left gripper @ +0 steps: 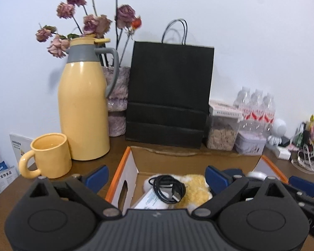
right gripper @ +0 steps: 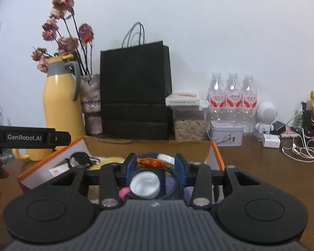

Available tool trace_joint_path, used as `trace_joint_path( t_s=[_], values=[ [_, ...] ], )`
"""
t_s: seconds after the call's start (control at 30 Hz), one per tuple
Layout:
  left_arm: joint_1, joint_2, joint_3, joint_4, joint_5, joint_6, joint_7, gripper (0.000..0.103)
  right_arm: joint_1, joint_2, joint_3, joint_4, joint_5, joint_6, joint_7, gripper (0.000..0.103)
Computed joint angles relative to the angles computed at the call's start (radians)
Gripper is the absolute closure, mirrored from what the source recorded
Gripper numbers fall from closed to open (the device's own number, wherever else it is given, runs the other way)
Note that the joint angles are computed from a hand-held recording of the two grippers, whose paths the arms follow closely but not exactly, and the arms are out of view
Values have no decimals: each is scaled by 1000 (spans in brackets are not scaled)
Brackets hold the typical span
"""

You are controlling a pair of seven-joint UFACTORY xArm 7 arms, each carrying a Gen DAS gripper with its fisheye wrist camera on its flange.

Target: Organize objects

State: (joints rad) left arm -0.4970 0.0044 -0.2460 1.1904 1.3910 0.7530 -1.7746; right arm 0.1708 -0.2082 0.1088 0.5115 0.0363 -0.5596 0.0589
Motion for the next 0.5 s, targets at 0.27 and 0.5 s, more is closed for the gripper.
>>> trace_joint_path(
  t_s=[0.27, 0.5],
  values=[
    [3, -10, 5, -26, -6, -25, 7, 3, -23, 17, 26, 3, 69, 13, -41, 6],
    [13, -34, -7, -43, 1, -45, 9, 1, 7, -8, -31, -13, -25, 31, 21, 0]
  ],
)
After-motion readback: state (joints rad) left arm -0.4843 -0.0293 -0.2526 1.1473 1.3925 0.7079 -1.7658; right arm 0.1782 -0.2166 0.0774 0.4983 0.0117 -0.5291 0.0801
